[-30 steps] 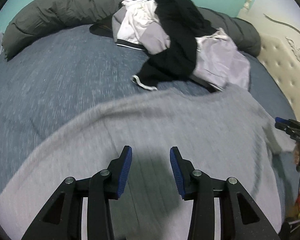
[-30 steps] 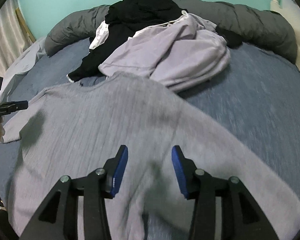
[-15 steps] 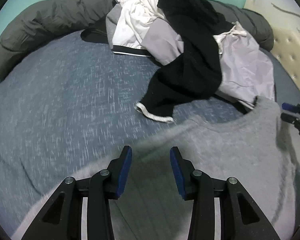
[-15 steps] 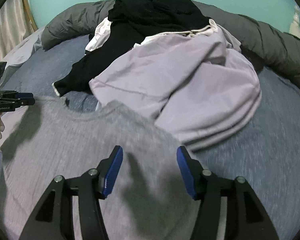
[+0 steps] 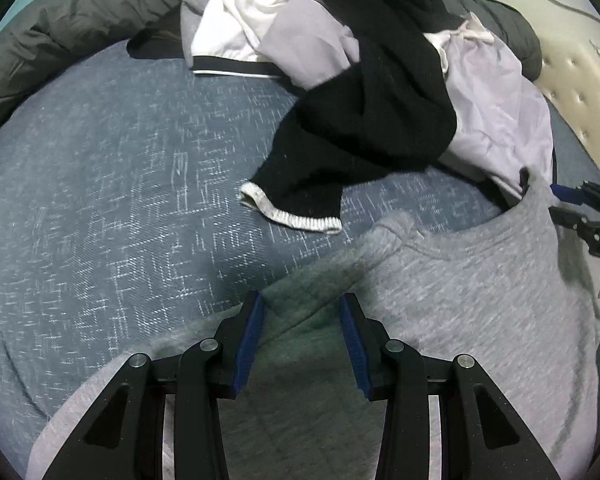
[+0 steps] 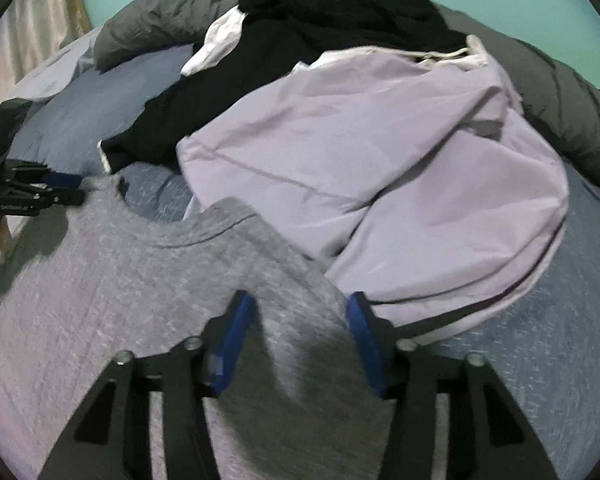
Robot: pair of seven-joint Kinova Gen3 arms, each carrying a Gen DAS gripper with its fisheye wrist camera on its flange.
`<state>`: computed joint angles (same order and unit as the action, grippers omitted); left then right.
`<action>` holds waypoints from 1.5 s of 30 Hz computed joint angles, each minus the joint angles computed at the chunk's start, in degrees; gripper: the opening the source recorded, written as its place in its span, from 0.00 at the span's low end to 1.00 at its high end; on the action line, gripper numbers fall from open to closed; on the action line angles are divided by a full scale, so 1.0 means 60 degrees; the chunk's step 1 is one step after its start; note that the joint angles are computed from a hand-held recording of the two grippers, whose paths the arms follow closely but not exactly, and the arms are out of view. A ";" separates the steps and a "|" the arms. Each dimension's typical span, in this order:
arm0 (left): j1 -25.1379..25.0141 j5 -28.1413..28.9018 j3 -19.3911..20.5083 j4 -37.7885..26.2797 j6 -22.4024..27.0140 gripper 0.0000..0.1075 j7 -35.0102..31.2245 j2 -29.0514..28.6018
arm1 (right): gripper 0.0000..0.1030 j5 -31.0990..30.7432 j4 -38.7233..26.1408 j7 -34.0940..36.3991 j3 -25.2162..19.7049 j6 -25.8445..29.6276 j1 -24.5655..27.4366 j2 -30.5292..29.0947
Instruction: Fold clothes
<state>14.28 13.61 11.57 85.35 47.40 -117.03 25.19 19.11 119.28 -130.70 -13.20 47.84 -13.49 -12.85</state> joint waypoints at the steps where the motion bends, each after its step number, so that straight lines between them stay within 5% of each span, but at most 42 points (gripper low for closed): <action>1: -0.0037 0.0042 0.0040 0.0044 -0.0040 0.40 -0.0089 -0.0015 | 0.30 0.0058 0.0008 0.0012 -0.0045 0.0020 -0.0015 0.0035; 4: -0.0082 0.0103 0.0111 0.0082 -0.0042 0.19 -0.0389 -0.0037 | 0.09 0.0489 0.0039 -0.0243 -0.0335 0.0182 -0.0087 0.0120; 6: -0.0094 0.0055 0.0171 0.0190 -0.0188 0.06 -0.0419 -0.0139 | 0.08 0.1030 0.0112 -0.0724 -0.0646 0.0298 -0.0143 0.0054; 16: -0.0415 0.0846 0.0186 0.0736 -0.1628 0.04 -0.0717 -0.1374 | 0.06 0.2563 0.0071 -0.2095 -0.1280 0.0818 -0.0146 -0.0716; 20: 0.0172 -0.0003 -0.0335 0.0394 -0.1876 0.00 0.0366 -0.1344 | 0.06 0.2657 0.0029 -0.2257 -0.1240 0.0835 -0.0083 -0.0581; 28: -0.0546 0.0506 0.0310 -0.0418 -0.0269 0.01 -0.0536 -0.0476 | 0.06 0.2359 0.0311 -0.2334 -0.0633 0.0381 -0.0273 -0.0113; 31: -0.0445 0.0473 0.0169 -0.0346 -0.0117 0.15 -0.0643 -0.0374 | 0.06 0.2172 0.0489 -0.2219 -0.0517 0.0078 -0.0261 -0.0206; 33: -0.0449 0.0539 0.0175 -0.0303 -0.0038 0.48 -0.0815 -0.0293 | 0.06 0.2077 0.0552 -0.2070 -0.0496 -0.0022 -0.0242 -0.0256; 41: 0.0177 -0.0244 -0.0113 -0.0317 0.0128 0.55 -0.0408 0.0087 | 0.06 0.2015 0.0584 -0.1901 -0.0694 -0.0085 -0.0103 -0.0253; 43: 0.0272 -0.0412 -0.0120 -0.0214 0.0049 0.51 -0.0394 0.0122 | 0.06 0.2126 0.0629 -0.1964 -0.0775 -0.0073 -0.0111 -0.0281; 45: 0.0221 -0.0396 -0.0030 -0.0072 -0.0066 0.19 -0.0542 0.0031 | 0.06 0.2310 0.0700 -0.2175 -0.0930 -0.0058 -0.0103 -0.0359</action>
<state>15.61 11.23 11.39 84.92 47.00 -120.29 25.37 32.97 123.48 -143.76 -18.78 47.49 -14.10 -15.01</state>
